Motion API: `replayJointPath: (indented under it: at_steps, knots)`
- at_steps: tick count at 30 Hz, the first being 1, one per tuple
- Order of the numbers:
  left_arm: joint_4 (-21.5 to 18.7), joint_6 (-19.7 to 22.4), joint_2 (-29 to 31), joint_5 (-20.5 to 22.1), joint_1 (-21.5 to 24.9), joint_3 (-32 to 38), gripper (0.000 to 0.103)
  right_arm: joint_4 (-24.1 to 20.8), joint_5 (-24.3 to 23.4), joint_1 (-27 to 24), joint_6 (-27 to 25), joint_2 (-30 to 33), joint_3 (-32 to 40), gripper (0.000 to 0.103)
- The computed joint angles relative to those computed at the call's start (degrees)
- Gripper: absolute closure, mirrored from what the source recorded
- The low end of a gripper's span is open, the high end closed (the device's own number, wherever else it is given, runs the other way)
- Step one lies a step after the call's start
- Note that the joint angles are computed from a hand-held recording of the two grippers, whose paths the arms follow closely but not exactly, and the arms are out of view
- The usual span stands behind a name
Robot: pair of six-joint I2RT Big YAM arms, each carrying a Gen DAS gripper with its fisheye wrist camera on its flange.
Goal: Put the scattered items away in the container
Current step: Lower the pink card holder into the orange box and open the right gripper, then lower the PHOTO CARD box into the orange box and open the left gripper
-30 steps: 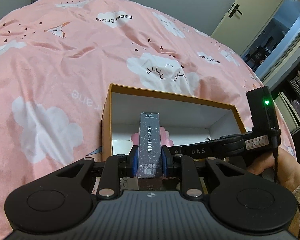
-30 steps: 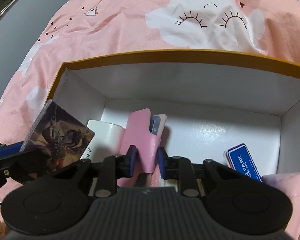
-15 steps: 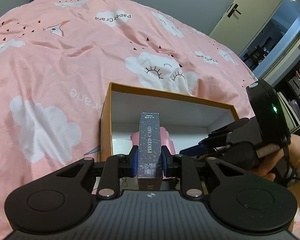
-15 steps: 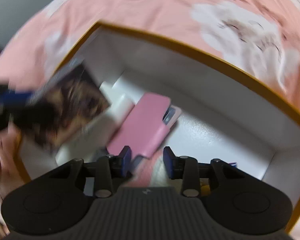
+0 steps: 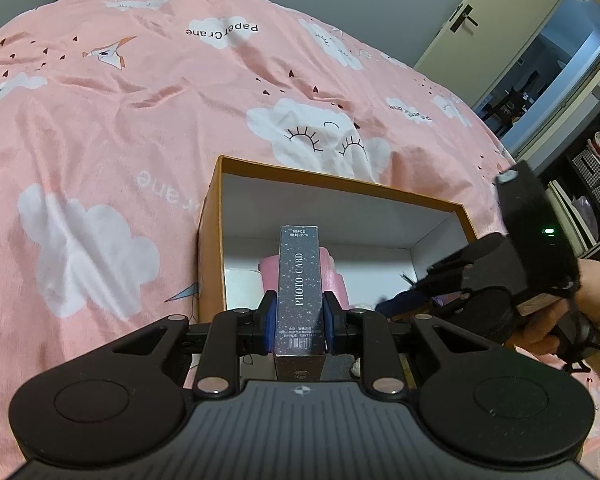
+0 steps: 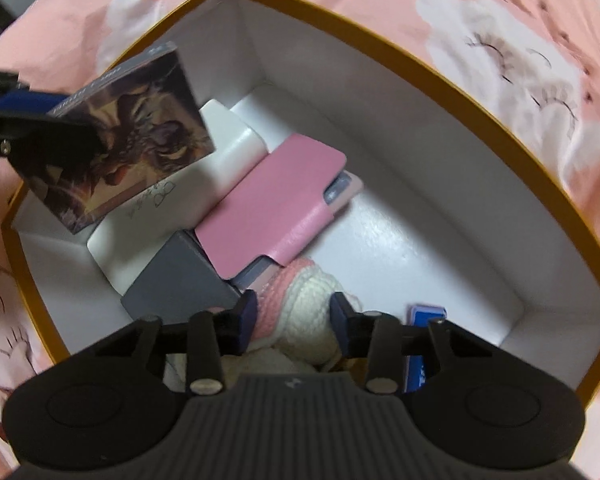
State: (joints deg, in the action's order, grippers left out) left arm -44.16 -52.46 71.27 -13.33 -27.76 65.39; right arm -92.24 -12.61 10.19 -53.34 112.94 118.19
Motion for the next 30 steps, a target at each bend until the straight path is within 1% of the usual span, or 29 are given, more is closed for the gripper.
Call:
replayJointPath:
  at_steps: [2, 3, 4, 9, 12, 13, 15, 17, 18, 19, 20, 23, 25, 27, 29, 30]
  knots:
    - [0.0, 0.0, 0.1, 0.2, 0.0, 0.1, 0.077, 0.4, -0.8, -0.8, 0.5, -0.9, -0.7, 0.089]
    - [0.0, 0.0, 0.2, 0.3, 0.0, 0.1, 0.077, 0.2, -1.1, -1.2, 1.3, -1.2, -0.6, 0.091]
    - [0.2, 0.1, 0.3, 0.4, 0.0, 0.0, 0.077, 0.1, -1.4, -1.6, 1.9, -1.4, -0.7, 0.097]
    - [-0.6, -0.3, 0.8, 0.0, -0.4, 0.5, 0.077, 0.6, -2.7, -2.6, 2.6, -2.7, -2.4, 0.097]
    - [-1.2, -0.7, 0.7, -0.3, -0.5, 0.6, 0.077, 1.7, -3.5, -2.2, 4.7, -2.8, -3.3, 0.097]
    - [-1.4, -0.9, 0.7, -0.4, -0.5, 0.7, 0.077, 2.9, -3.7, -1.5, 6.1, -3.6, -5.2, 0.097]
    - [-1.8, -1.1, 0.6, -0.5, -0.7, 0.8, 0.077, 2.7, -3.5, -1.3, 6.3, -3.4, -4.9, 0.095]
    - [-2.2, -1.6, 0.5, -0.3, -0.8, 0.8, 0.077, 3.6, -3.4, -1.1, 5.8, -4.2, -5.3, 0.087]
    - [-2.3, -2.0, 0.4, 0.1, -0.9, 0.7, 0.077, 5.1, -3.7, -1.1, 5.5, -5.2, -6.2, 0.081]
    - [-2.2, -2.4, 0.3, 0.6, -0.9, 0.6, 0.077, 6.0, -4.3, -1.1, 5.2, -6.0, -6.9, 0.068]
    - [-2.2, -3.0, 0.1, 1.1, -1.0, 0.3, 0.077, 6.5, -5.8, -1.2, 4.8, -6.7, -7.4, 0.065]
    - [-3.1, -5.5, 0.2, 2.3, -1.5, -0.2, 0.077, 5.6, -9.3, -0.8, 3.5, -7.3, -7.9, 0.065]
    - [-3.0, -8.0, 0.3, 2.4, -1.9, -0.9, 0.077, 6.3, -10.0, -0.2, 3.3, -7.7, -8.9, 0.065]
    - [-1.8, -10.4, 0.5, 3.1, -2.1, -1.7, 0.077, 6.8, -10.3, 0.5, 3.6, -7.6, -9.4, 0.065]
    - [0.2, -11.1, 0.2, 3.1, -2.5, -2.6, 0.077, 6.9, -10.3, 0.9, 3.7, -7.2, -9.1, 0.065]
    - [0.4, -11.1, 0.3, 2.6, -2.8, -2.7, 0.077, 7.0, -10.3, 1.0, 3.9, -7.1, -8.6, 0.065]
